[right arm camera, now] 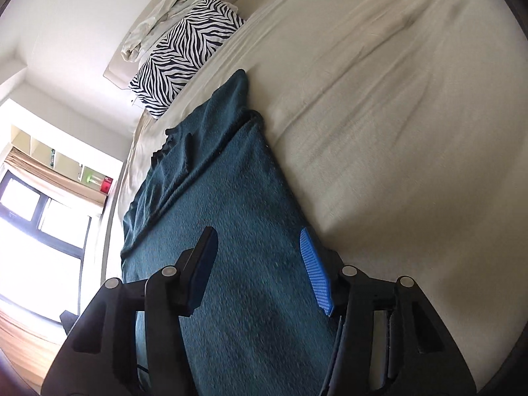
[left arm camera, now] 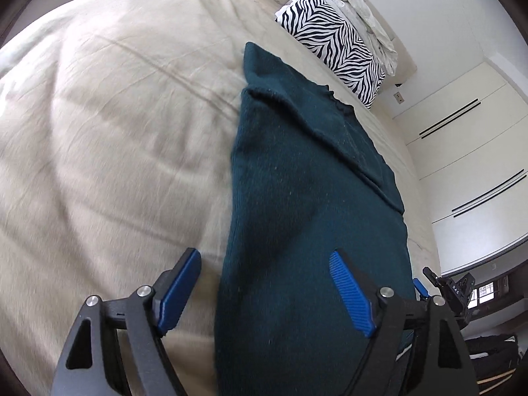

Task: Fold small clothes
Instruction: 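Grasp the sweater hem with both grippers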

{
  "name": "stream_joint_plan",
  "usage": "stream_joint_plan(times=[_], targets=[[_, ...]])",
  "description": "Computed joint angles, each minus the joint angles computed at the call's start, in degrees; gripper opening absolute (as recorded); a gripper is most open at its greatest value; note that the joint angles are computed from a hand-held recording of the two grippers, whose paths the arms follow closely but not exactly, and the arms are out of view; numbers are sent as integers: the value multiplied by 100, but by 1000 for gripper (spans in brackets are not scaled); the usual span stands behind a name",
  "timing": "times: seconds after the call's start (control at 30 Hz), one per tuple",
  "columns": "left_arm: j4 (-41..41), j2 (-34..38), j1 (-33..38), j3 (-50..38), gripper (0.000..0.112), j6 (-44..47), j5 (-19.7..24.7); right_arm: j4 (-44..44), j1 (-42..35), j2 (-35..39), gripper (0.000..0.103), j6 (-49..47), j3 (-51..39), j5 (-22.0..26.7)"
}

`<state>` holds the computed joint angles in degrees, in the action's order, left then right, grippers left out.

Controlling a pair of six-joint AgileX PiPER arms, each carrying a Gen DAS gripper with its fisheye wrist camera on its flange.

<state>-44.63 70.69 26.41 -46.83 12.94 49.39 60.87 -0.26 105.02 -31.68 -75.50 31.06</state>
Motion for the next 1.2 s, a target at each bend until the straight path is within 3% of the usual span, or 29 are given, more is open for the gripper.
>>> stream_joint_plan(times=[0.13,0.23,0.4,0.63,0.8,1.13,1.2], targets=[[113,-709,84,457,78,-118,610,-278,-212,-574,51,-83,726,145],[552,-1074,-266,509,76,-514,794,-224,-507,-920,51,-388,1234,362],[840,-1358,-358,663,60,-833,1042,-103,-945,-1547,51,-824,1948,614],[1187,-1460,-567,656,50,-1027,1244,-319,-1595,-2138,51,-863,2441,1090],[1228,-1309,-766,650,12,-1121,1231,-467,-1848,-2293,51,-832,2589,1402],[1118,-1384,-883,693,7,-1095,1214,-785,-1560,-2068,49,-507,2443,1868],[1062,-1419,-847,697,6,-1041,1247,-666,-1571,-1975,30,-594,2459,1953]])
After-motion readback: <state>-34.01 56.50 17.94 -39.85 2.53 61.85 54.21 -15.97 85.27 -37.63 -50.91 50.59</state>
